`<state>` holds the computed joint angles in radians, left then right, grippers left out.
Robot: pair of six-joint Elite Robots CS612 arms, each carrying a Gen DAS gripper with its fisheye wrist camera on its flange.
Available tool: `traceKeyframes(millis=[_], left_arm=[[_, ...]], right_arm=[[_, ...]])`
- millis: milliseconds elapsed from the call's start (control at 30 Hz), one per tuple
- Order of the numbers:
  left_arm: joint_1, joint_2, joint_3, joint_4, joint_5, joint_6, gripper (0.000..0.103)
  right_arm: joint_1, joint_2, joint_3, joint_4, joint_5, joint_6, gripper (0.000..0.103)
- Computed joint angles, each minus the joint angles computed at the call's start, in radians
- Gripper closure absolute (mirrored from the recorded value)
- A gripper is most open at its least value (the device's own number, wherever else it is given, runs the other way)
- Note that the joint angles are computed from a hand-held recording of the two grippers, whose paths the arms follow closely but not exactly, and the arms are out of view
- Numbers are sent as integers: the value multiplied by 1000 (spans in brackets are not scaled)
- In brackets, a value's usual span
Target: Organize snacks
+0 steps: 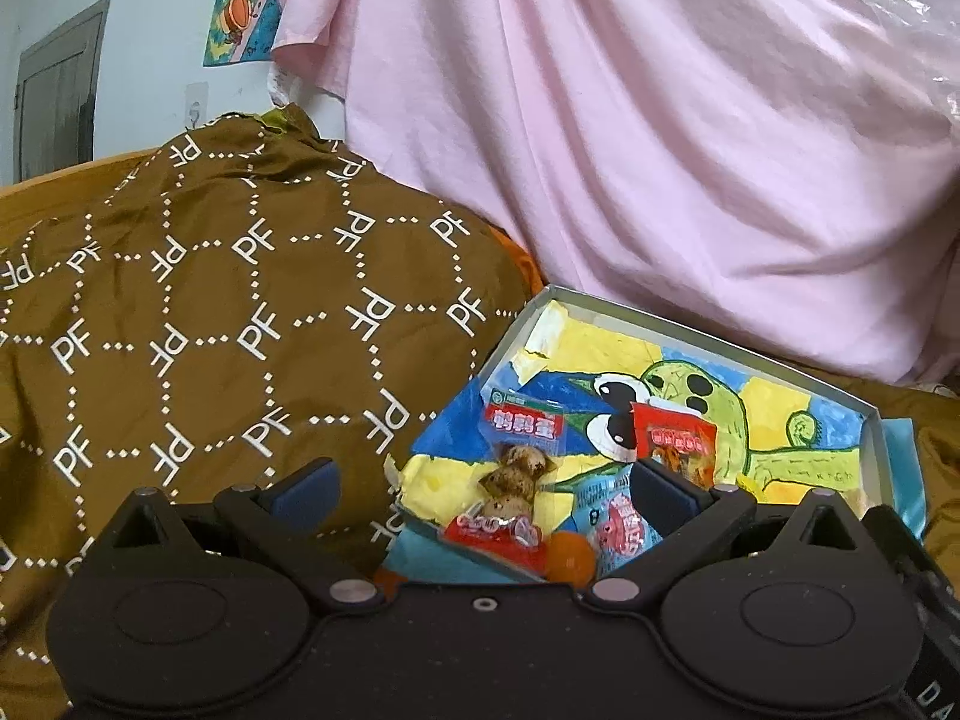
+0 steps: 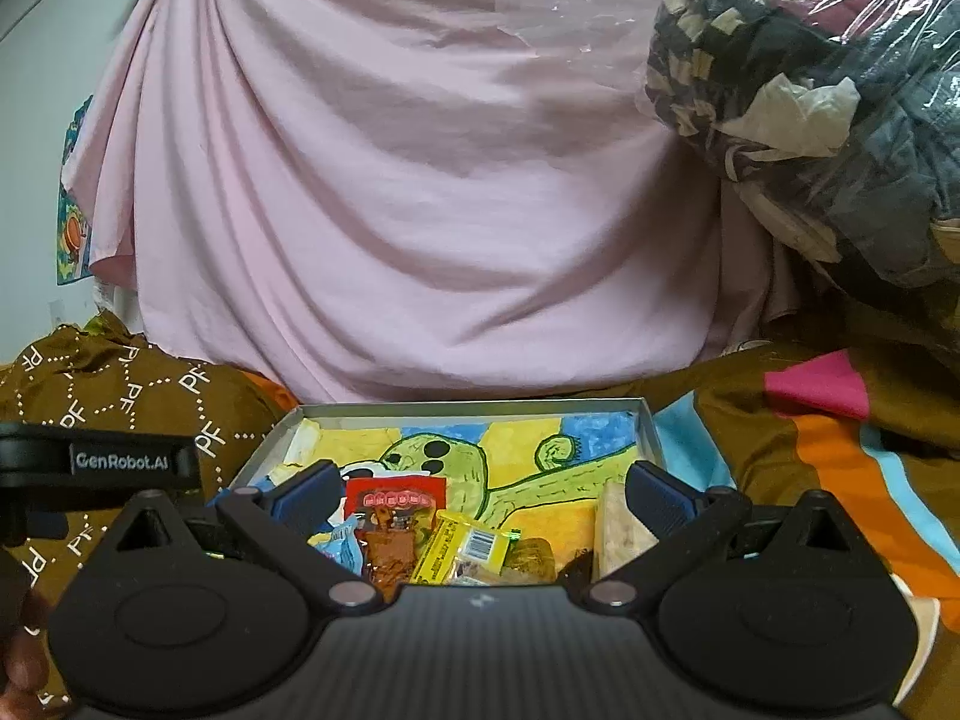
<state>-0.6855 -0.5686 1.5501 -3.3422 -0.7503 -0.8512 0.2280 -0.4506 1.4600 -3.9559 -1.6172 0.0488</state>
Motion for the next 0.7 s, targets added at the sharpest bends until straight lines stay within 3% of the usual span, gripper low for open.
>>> traceKeyframes(millis=[700], left_arm=[[-34, -30, 106, -71, 36, 17, 1]], right_arm=[[3, -39, 101, -29, -31, -7, 0]])
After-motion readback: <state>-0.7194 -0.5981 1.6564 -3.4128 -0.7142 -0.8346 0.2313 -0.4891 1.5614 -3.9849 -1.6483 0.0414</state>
